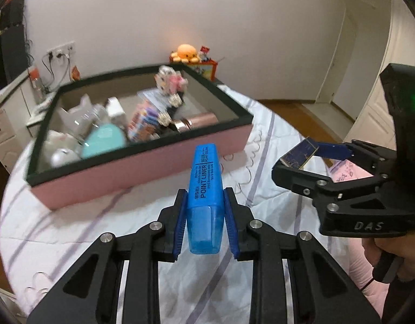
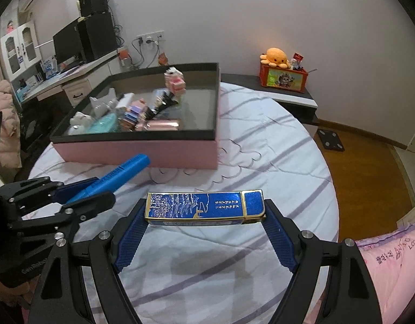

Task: Organize rigid objects
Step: 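Carry the highlighter and harmonica into the pink box and release both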

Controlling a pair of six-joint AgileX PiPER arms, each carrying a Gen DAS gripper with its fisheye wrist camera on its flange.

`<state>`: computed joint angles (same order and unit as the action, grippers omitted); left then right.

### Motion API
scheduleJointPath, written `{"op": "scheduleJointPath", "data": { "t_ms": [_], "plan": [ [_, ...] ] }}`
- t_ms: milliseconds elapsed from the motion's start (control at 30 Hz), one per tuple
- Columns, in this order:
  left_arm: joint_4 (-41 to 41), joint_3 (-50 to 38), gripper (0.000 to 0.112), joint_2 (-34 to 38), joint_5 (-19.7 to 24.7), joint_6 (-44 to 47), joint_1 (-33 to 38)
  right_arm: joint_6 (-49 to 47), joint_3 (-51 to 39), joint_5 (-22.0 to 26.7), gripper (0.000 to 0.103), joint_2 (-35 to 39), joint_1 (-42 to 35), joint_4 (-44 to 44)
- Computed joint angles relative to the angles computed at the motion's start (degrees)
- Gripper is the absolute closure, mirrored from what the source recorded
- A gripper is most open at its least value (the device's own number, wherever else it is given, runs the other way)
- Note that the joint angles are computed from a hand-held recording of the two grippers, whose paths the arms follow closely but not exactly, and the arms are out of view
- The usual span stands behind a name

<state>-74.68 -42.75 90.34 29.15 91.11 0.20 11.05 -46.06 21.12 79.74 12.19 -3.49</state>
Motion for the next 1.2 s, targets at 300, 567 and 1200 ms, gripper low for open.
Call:
{"op": "scheduleJointPath", "data": {
  "t_ms": [300, 567, 1200],
  "plan": [
    [5.41, -6.94, 0.086, -2.59, 1.84, -6.17, 5.22, -0.78, -12.19, 2.73, 0.02, 4.0, 3.58, -1.33],
    [11.96, -22.8, 0.086, 8.25, 1.44, -17.16, 6.67, -6.74, -31.66, 6.0, 0.02, 17.68, 4.32, 1.11],
    [24.18, -39.81, 0.073, 25.0, -0.98, -30.93, 4.44, -9.59, -54.4, 13.23, 0.019, 39.54, 6.55, -7.18]
  ]
}}
